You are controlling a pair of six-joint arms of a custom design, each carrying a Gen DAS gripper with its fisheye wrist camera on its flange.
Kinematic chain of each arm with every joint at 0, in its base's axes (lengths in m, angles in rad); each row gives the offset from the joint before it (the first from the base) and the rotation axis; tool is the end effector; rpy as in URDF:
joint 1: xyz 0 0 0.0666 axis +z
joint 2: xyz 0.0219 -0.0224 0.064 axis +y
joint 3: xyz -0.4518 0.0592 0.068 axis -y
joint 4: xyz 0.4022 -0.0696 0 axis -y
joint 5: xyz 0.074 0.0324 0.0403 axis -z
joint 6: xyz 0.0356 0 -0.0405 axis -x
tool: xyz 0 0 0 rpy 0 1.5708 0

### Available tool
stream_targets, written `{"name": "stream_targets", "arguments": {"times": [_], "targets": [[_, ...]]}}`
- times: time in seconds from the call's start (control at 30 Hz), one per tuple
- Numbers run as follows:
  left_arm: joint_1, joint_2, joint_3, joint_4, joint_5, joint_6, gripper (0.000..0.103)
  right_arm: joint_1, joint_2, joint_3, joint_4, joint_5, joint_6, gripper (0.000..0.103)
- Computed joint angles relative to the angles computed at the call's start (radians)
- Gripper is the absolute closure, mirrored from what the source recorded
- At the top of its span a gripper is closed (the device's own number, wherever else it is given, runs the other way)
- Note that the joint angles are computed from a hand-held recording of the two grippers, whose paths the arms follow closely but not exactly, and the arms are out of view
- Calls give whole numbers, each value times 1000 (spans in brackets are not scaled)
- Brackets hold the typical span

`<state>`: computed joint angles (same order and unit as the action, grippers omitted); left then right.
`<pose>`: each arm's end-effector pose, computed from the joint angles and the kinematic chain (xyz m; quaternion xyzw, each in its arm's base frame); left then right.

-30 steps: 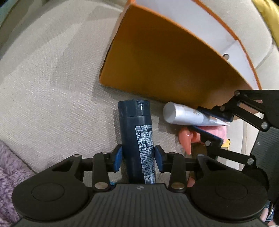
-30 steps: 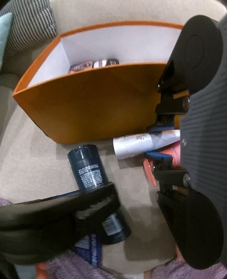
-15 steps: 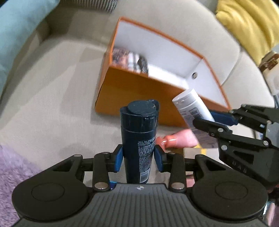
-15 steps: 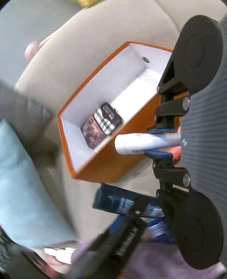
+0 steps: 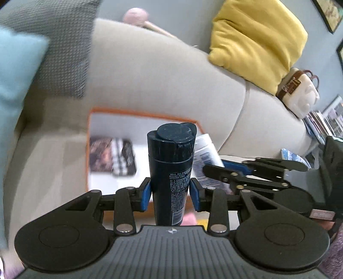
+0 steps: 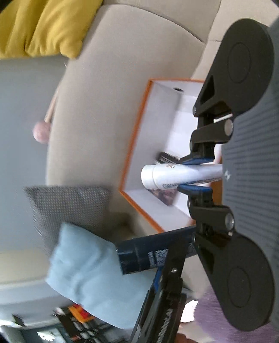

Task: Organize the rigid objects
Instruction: 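Lift and carry the spray can and white tube over the orange box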

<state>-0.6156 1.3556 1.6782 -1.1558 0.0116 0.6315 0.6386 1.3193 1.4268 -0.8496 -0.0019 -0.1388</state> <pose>0.3644 -0.2587 0.6328 -0.0053 0.9327 -0.2149 0.2895 0.3662 0.2715 0.5540 -0.2268 0.8869 0.1534 0.3722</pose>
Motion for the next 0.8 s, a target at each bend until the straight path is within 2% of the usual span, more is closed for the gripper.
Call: {"name": "stream_targets", "arguments": {"times": [0.13,0.33,0.47,0.63,0.8], "targets": [[67,116,103,-61,120,-67,61,-58,97,57,20,-50,-82,83],[99,264,128,-92,190,-162,61,-113,218,79,13,-97,-175,83],[112,330,108,-70,222,-158,61,-144,284,92,6,-147,-224,83],[137,381,86,-14,277,-154,61,-164,356,124,-30,-166,-234,83],[153,432,117,-30,288,-162,61,-187,411,160,-56,-235,-274,82]]}}
